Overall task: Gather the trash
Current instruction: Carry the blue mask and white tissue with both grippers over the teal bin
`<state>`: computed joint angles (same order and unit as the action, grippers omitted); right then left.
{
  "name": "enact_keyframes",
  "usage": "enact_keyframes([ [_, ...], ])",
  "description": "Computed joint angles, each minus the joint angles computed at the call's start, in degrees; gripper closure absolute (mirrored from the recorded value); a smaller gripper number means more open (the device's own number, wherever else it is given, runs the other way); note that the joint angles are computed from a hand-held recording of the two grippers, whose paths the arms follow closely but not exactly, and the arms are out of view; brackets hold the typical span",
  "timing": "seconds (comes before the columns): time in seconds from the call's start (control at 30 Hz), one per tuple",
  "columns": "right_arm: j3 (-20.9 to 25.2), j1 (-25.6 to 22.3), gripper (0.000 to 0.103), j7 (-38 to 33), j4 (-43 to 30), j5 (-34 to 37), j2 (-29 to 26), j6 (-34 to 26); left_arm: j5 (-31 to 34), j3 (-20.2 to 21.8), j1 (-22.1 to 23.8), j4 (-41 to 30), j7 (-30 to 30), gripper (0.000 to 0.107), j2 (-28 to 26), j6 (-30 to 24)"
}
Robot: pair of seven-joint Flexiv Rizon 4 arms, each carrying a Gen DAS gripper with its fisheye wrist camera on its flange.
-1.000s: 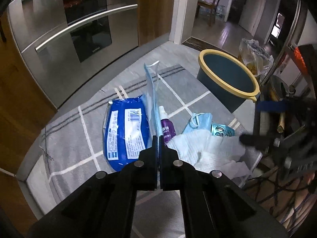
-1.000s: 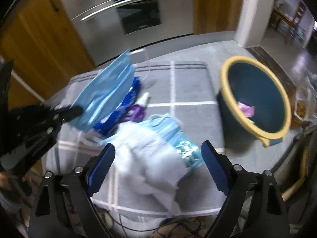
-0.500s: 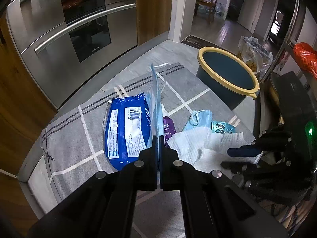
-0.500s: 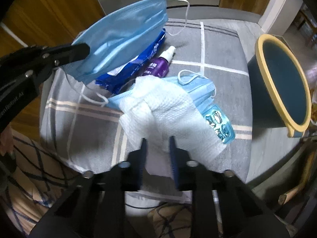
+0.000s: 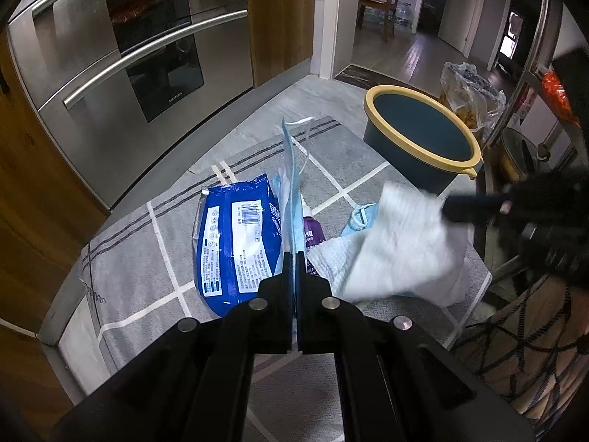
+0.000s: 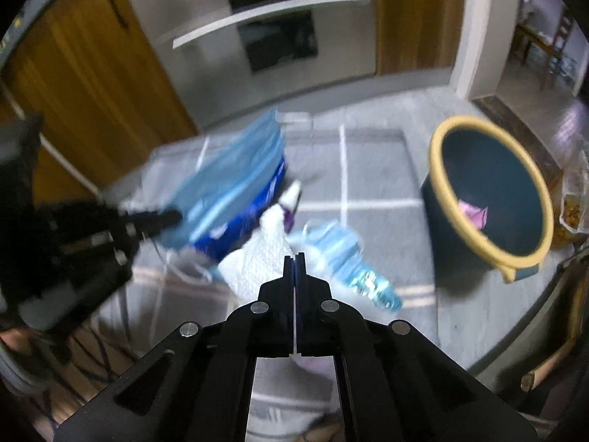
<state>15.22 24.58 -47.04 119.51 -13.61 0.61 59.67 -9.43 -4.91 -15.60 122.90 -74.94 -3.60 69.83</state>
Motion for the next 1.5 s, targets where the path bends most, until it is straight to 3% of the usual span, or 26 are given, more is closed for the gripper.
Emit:
enact_keyframes([
  [0.2, -0.59, -1.46, 0.102, 5.73, 1.84, -6.72, 1.39, 4.89, -0.78, -0.44, -0.46, 0.67, 2.05, 0.106, 0.51, 2.39],
  [0.43, -1.47, -4.54, 0.102, 14.34, 3.81, -14.37, 3.19, 9.64, -6.66, -1.34, -1.67, 2.57, 7.77, 0.106, 1.84, 10.06],
  [0.67, -2.85, -8.62, 0.102, 20.9, 3.76, -21.18, 3.61, 13.1, -12.09, -2.12, -2.86, 2.19, 13.5, 0.106, 1.84, 13.38],
  [0.83, -4.05, -11.52, 0.102, 25.91, 3.22, -25.91, 3.06, 15.46, -12.13, -2.43, -3.15, -0.36, 13.98, 0.106, 1.25, 14.35],
  [1.03, -6.13, -14.61, 0.102, 30.31, 2.43, -30.42, 1.51, 18.68, -12.44, -3.5, -3.52, -4.4, 13.41, 0.106, -0.45, 13.2],
  [1.13, -7.05, -15.43, 0.102, 31.12, 1.81, -31.57, 0.52, 19.19, -10.62, -3.96, -3.71, -7.3, 13.05, 0.106, -2.55, 12.37],
  [1.4, -9.52, -17.33, 0.102, 32.97, 0.84, -31.77, -1.47, 20.66, -12.93, -6.4, -3.48, -13.11, 14.63, 0.106, -7.97, 8.5],
  [1.5, -10.94, -18.32, 0.102, 36.39, 0.4, -35.11, -2.14, 21.47, -13.2, -7.21, -3.43, -15.22, 14.94, 0.106, -9.98, 7.21],
])
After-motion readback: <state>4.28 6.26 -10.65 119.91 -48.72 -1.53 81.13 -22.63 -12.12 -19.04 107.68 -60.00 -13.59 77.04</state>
